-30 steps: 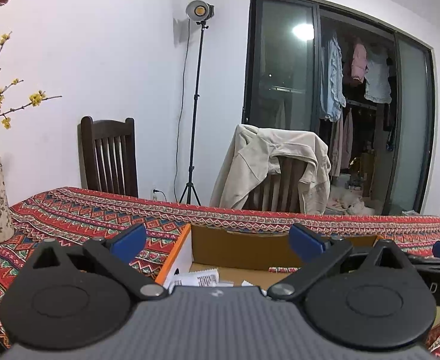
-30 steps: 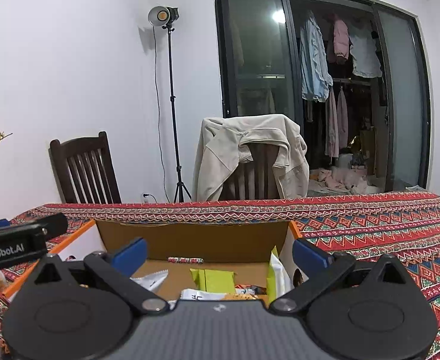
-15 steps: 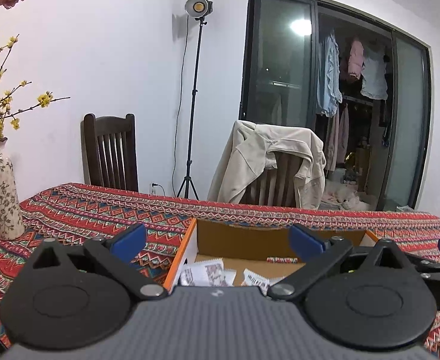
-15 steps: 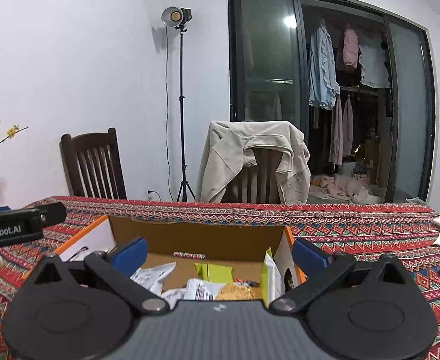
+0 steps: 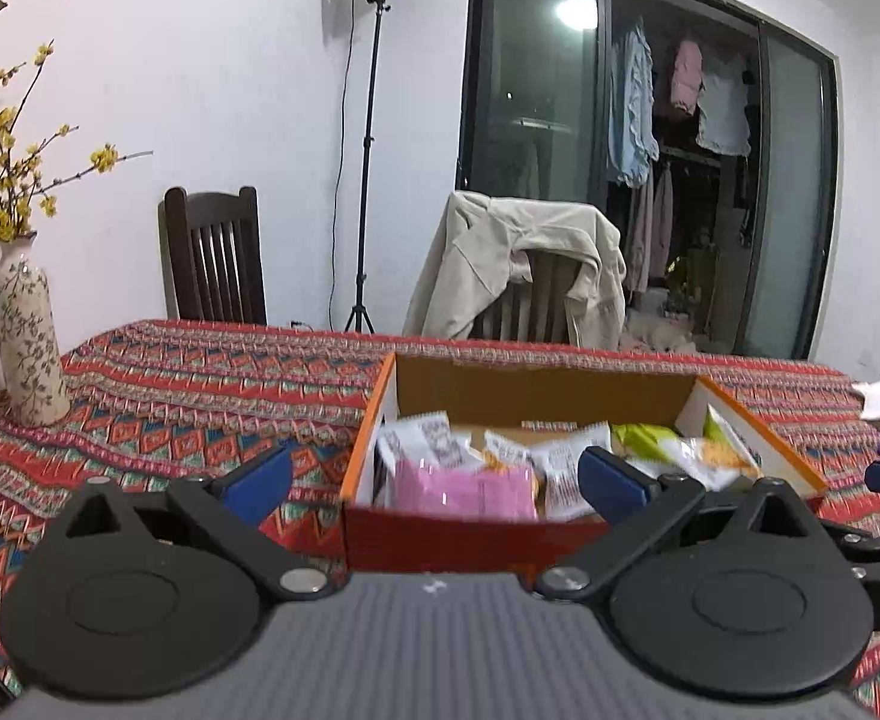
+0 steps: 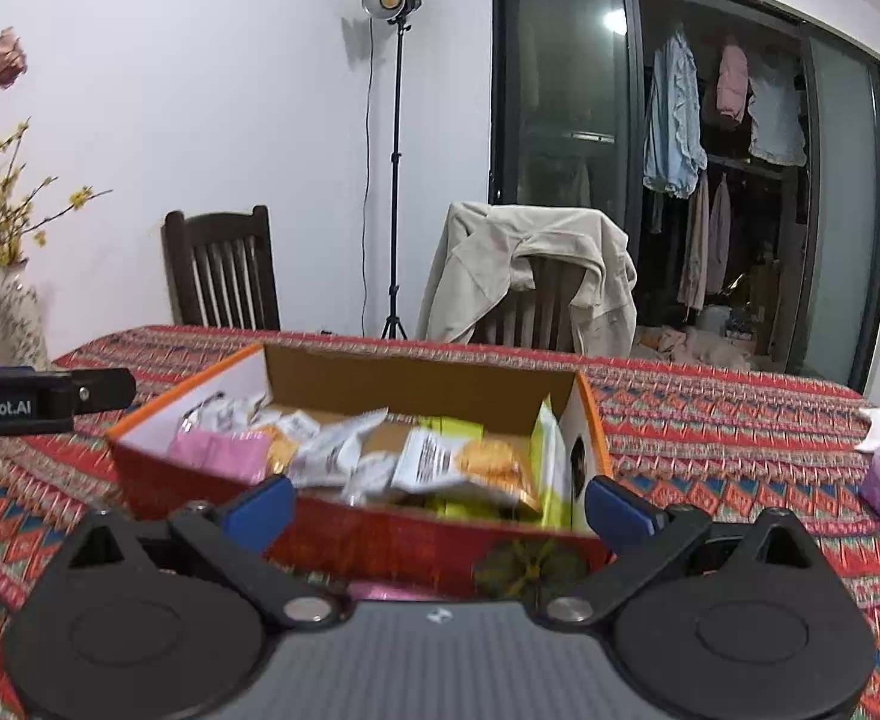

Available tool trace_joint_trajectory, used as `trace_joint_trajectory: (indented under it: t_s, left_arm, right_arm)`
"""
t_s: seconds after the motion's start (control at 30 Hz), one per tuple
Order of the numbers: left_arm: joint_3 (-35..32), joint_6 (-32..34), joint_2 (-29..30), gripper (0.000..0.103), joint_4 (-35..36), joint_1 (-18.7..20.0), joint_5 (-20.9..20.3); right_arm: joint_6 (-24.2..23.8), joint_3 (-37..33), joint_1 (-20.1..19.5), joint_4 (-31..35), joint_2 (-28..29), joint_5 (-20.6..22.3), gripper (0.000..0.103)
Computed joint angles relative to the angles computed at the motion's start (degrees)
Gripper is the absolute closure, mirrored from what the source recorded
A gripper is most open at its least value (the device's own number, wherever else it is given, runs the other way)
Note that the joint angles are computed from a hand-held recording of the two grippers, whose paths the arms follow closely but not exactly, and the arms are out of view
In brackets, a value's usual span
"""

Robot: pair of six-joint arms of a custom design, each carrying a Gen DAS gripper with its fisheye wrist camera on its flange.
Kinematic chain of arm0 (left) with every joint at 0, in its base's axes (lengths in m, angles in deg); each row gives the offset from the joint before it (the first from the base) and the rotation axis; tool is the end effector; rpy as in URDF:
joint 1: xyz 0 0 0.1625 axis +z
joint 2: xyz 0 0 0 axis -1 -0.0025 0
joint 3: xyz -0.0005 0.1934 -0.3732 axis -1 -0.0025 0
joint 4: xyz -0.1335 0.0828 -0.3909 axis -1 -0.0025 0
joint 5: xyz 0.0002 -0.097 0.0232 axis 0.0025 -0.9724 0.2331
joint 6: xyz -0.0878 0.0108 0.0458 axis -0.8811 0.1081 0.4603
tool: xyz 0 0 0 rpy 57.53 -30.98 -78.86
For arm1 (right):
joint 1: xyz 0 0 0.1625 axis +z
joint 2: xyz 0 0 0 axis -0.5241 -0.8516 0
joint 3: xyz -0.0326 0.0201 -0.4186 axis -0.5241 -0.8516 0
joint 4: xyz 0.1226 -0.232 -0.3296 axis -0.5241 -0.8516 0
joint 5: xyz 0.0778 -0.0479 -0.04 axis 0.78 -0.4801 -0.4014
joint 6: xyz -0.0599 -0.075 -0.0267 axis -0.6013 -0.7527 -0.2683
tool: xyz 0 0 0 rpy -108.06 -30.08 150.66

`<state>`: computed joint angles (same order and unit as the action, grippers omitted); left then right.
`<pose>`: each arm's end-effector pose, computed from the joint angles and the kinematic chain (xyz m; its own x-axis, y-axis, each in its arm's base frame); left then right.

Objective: Organize snacks
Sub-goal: 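Move both grippers back from the box toward the remaining packets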

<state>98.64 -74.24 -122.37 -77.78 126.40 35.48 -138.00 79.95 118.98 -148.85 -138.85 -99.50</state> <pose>-0.2267 -0.4570 0.1012 -0.6890 -0.3840 -0.6146 0.5342 0.3040 -0.7888 0.1209 -0.5577 0.1555 -0.5979 -0.5414 0.5910 -0.7959 0.3133 -0.5181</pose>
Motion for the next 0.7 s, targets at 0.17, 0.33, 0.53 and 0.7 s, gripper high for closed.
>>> trace_joint_trajectory:
  t_s: [0.17,0.33,0.53,0.7]
  left_arm:
    - [-2.4,-17.7,2.8,0.000,17.7,-1.6,-1.8]
    - [-3.2,-28.8,5.4,0.000,27.6,-2.3,-3.1]
    - [-3.4,-37.7,6.8,0.000,33.9,-1.3,-2.7]
    - [0.2,-27.9,4.0,0.000,22.1,-0.9,-2.5]
  right_arm:
    - [-1.4,3.5,-2.0,-1.0,-1.3,0.5,0.000]
    - [-2.1,5.1,-3.5,-1.8,-1.4,0.0,0.000]
    - [-1.0,4.8,-4.3,-1.0,-0.4,-1.3,0.000]
    - [-0.2,4.1,-4.3,0.0,-0.2,-1.7,0.000]
